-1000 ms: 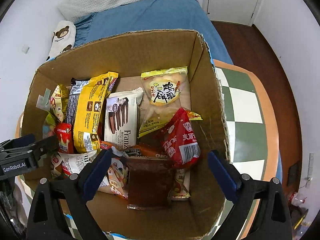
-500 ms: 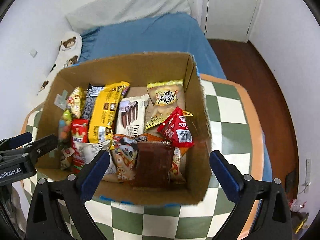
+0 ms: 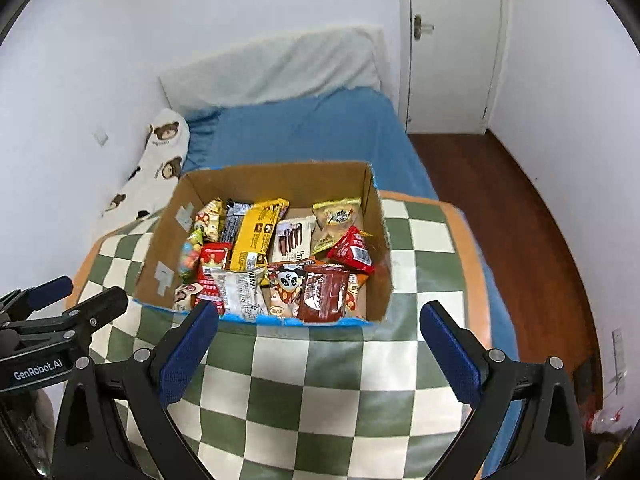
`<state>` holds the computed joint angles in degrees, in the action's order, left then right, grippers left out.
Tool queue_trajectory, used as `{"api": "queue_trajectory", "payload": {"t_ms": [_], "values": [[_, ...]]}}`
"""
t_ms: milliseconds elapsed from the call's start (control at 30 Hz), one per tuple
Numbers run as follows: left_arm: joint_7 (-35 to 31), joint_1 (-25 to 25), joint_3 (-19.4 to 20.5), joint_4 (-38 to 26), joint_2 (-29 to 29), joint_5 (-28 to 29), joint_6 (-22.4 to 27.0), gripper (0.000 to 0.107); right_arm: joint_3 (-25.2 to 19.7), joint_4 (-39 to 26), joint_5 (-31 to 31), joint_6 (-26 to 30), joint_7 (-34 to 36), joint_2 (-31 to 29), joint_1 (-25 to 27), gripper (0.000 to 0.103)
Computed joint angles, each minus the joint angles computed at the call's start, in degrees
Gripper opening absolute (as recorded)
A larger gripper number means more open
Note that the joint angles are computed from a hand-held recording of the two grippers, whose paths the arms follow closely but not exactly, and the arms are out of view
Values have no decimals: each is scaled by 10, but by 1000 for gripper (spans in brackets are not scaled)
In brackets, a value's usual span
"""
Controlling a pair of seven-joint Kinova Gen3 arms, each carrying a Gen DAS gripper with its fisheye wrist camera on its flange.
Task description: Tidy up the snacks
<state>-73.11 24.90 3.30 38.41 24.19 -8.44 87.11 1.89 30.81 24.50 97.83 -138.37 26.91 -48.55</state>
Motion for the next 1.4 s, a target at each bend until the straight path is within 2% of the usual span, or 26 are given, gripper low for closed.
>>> {"api": "queue_trajectory", "payload": {"t_ms": [200, 467, 733, 933, 1100, 1400], "values": [[21, 20, 6, 76, -75, -32, -34, 102, 3, 9, 55, 18, -35, -35, -68, 103], [48, 32, 27, 107, -125, -69, -33, 102, 21, -60, 133, 79, -23, -31, -152, 103], [71, 39, 50, 136, -165, -97, -41, 102, 47, -102, 158, 115, -10, -23, -202, 103], [80, 39, 61, 141, -168, -107, -40, 102, 44, -86, 159, 115, -19, -31, -209, 103], [91, 38, 60, 148, -165, -112, -50, 103, 34, -46, 168, 99, -36, -44, -203, 103], [95, 37, 46, 140, -129, -110, -61, 103, 1, 21, 155, 64, -63, -50, -147, 103]]}}
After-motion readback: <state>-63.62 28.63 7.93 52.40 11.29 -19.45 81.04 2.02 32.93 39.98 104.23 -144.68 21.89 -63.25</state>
